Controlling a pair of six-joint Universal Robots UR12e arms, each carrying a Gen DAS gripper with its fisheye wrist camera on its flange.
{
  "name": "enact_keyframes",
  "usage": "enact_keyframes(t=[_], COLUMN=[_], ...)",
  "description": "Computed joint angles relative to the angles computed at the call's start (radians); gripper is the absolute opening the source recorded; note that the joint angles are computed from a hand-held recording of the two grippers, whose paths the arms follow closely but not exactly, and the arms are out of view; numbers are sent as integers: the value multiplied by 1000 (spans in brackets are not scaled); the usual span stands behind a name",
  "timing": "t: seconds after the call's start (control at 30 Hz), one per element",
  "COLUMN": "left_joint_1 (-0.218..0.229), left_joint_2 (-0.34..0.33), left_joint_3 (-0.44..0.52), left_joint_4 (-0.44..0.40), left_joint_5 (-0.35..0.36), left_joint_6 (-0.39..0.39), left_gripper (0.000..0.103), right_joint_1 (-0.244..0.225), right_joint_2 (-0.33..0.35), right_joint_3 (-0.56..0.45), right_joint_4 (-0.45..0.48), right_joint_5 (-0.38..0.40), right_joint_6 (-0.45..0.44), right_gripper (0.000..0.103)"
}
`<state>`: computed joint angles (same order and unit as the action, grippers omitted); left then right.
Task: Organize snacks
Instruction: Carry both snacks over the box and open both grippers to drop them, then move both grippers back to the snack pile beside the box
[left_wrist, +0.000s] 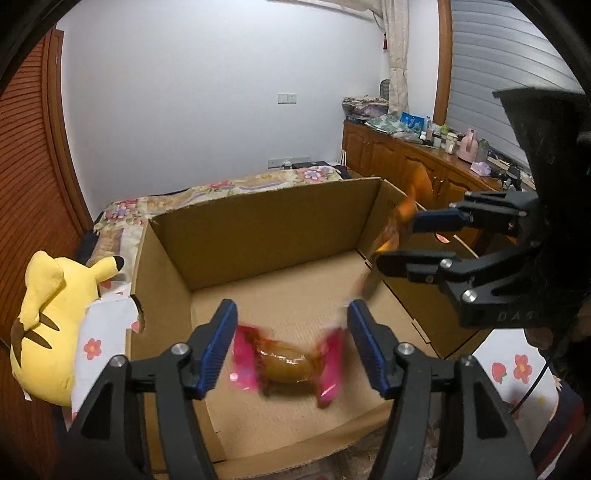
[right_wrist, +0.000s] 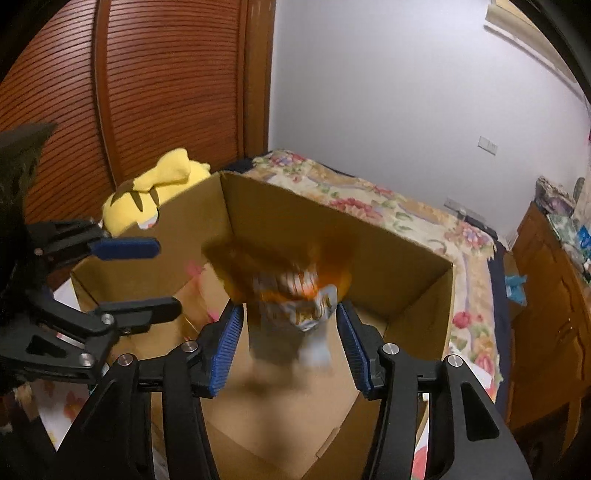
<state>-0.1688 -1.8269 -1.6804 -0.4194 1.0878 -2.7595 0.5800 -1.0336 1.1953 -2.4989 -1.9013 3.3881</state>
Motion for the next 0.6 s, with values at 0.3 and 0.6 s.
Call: enact_keyframes(t=[0.3,0.6], left_joint_1=[21,61], left_joint_2=[49,136], left_joint_3=[-61,-166], left_joint_4=[15,43], left_joint_5=[-39,-100], left_joint_6=[16,33], left_gripper=[64,65], right_joint_1=[7,57], right_joint_2=[-36,-111], right_joint_3=[45,149], right_joint_4=[18,-47], right_joint_5=[0,-64], right_joint_6=[65,154], right_gripper=[63,63])
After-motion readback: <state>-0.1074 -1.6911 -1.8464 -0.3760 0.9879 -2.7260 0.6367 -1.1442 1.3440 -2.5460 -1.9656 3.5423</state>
